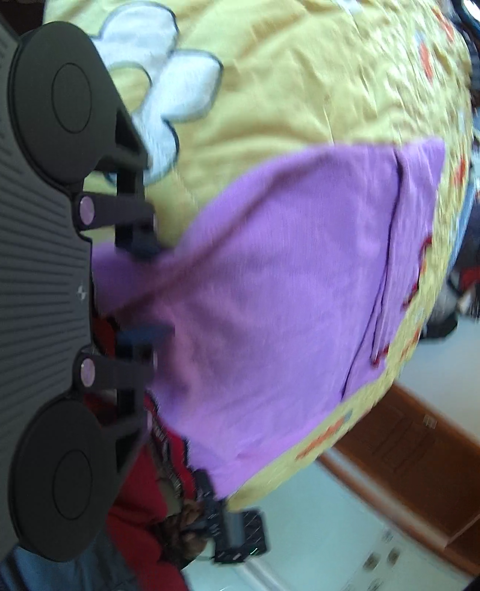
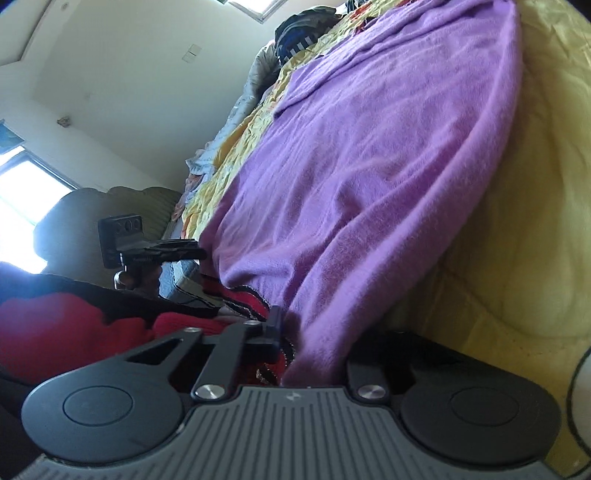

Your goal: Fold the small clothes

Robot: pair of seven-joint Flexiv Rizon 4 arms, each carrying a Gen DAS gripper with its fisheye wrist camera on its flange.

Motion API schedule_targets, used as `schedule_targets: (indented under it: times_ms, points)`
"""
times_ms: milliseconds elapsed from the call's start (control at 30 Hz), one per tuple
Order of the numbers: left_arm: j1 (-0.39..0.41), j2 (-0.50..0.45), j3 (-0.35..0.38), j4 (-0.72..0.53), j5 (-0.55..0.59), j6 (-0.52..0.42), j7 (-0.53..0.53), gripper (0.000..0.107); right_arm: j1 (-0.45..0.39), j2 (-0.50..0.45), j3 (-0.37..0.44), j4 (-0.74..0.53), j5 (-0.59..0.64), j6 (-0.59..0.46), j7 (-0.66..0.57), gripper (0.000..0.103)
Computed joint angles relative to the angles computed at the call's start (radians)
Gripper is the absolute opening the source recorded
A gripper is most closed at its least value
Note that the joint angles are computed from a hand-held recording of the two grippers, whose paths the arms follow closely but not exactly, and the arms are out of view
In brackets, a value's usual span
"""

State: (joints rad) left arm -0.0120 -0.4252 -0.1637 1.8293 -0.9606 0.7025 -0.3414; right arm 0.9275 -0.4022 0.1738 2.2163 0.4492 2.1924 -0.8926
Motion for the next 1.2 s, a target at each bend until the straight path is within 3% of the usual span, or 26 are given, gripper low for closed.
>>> schedule_targets:
  times_ms: [33,167,300,733,1033,1200]
  points:
    - [-0.002,-0.004,0.005,-0.003,0.002,0.007,-0.021,0.011,0.015,0.002,-0.015,-0.007,0.013,-0.013,-0.012,0.015]
    - [-0.007,0.007,-0.001,0.019,-0.018,0.048,0.004,0.009,0.141,0.038,-0.129,-0.037,0.132,-0.091,-0.097,0.013]
    - [-0.013,0.018,-0.012,0.023,-0.043,0.057,0.030,0.008,0.218,0.052,-0.203,-0.065,0.222,-0.091,-0.163,0.011]
    - [-0.053,0.052,-0.036,0.004,-0.246,0.062,0.128,0.008,0.186,0.055,-0.204,-0.187,0.376,-0.045,-0.388,0.011]
    - [-0.096,0.023,-0.049,-0.063,-0.419,0.167,0.128,0.008,0.115,0.038,-0.179,-0.280,0.496,0.015,-0.540,0.011]
    - [-0.111,-0.012,-0.065,-0.118,-0.490,0.232,0.123,0.008,0.125,0.040,-0.225,-0.368,0.643,0.004,-0.726,0.011]
